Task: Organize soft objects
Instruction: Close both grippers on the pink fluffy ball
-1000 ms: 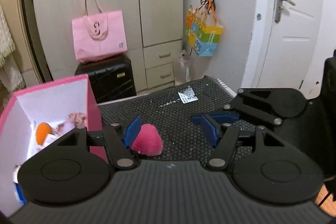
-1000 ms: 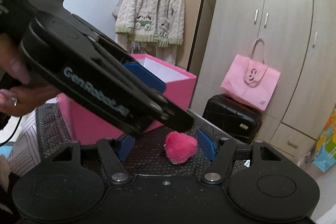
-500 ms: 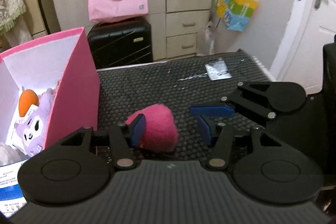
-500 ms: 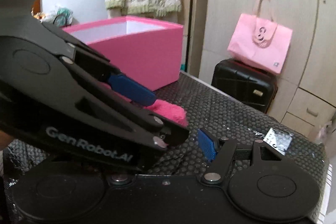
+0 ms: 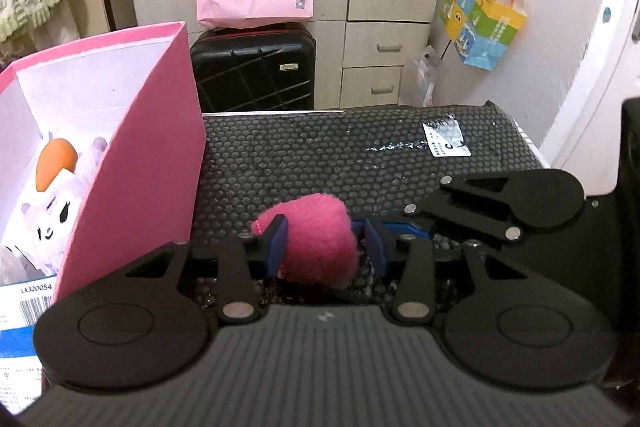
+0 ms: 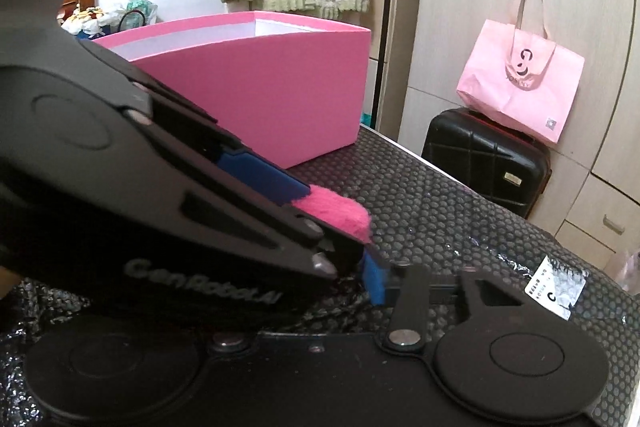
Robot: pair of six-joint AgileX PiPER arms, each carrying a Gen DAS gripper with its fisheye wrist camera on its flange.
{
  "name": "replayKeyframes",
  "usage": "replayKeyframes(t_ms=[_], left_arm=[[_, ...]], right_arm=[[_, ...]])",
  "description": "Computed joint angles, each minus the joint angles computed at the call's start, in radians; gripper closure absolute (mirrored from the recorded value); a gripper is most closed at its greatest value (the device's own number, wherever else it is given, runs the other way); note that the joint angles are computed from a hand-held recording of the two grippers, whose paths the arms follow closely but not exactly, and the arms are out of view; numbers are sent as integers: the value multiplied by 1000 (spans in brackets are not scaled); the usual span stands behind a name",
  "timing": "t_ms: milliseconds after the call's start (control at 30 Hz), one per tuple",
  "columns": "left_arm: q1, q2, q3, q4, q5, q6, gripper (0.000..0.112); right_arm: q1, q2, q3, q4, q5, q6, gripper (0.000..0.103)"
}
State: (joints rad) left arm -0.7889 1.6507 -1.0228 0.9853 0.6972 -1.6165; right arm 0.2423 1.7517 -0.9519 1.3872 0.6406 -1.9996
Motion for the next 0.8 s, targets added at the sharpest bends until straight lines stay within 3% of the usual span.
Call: replayKeyframes(t_ms=[100,167,500,800], left_arm=[[3,-2,7,4,-4,-16,71],[12,-6,15,-3,-19,-21,71],[12,-15,41,69,-56,-101,72],[47,-62,63,-16,-214,2,74]], right_arm=[[4,-3,9,20,-14,-5,62],[-1,2,4,23,-17,19,74],[-15,14,-14,30,-4,38,75],[-84,-67,39,-12,33,49,74]])
